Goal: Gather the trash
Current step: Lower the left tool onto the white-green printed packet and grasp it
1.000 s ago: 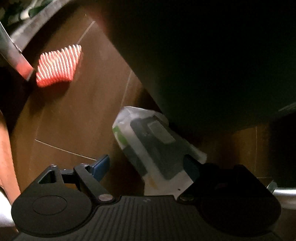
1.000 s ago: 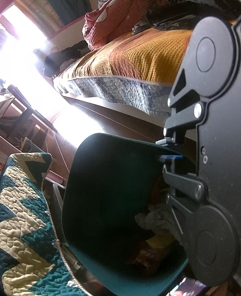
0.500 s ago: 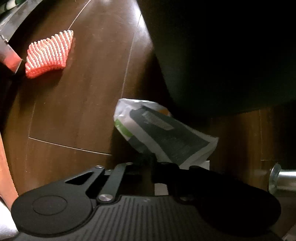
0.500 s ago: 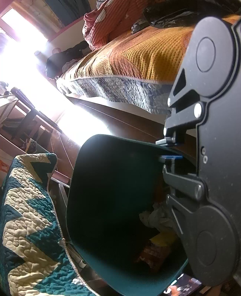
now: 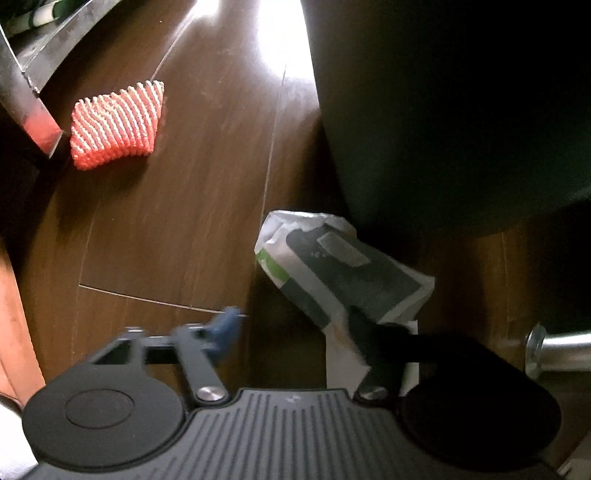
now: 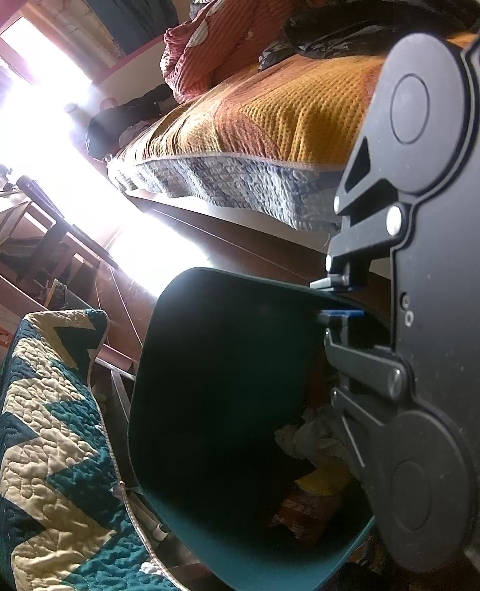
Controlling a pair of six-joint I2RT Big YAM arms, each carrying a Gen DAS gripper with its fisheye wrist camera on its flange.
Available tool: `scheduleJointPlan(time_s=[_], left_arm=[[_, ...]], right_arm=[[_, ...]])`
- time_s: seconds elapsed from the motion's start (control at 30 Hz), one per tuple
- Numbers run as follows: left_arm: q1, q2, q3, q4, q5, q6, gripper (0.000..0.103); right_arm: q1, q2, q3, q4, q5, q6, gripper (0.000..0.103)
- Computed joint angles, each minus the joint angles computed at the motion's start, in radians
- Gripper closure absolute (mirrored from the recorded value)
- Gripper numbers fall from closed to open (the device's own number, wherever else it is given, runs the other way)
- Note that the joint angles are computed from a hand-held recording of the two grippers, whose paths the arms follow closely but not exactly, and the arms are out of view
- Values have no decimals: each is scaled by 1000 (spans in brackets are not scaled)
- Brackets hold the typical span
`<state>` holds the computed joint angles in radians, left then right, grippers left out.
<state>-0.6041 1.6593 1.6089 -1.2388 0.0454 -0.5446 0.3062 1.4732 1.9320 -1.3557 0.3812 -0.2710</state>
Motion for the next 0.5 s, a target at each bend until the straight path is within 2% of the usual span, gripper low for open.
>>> scheduleJointPlan(time_s=[0.13,0.3,0.5], left_arm=[[-3,65,55,-43,34,-44,28],[-44,122,98,-67,-11,1,28],[-80,176,166,-85,-67,18,26]], right_arm=[[-4,3,3,1,-7,-5,95],[-8,-4,-6,11,-19,-17,95],[-16,-15,-20,24,-37,-17,95]])
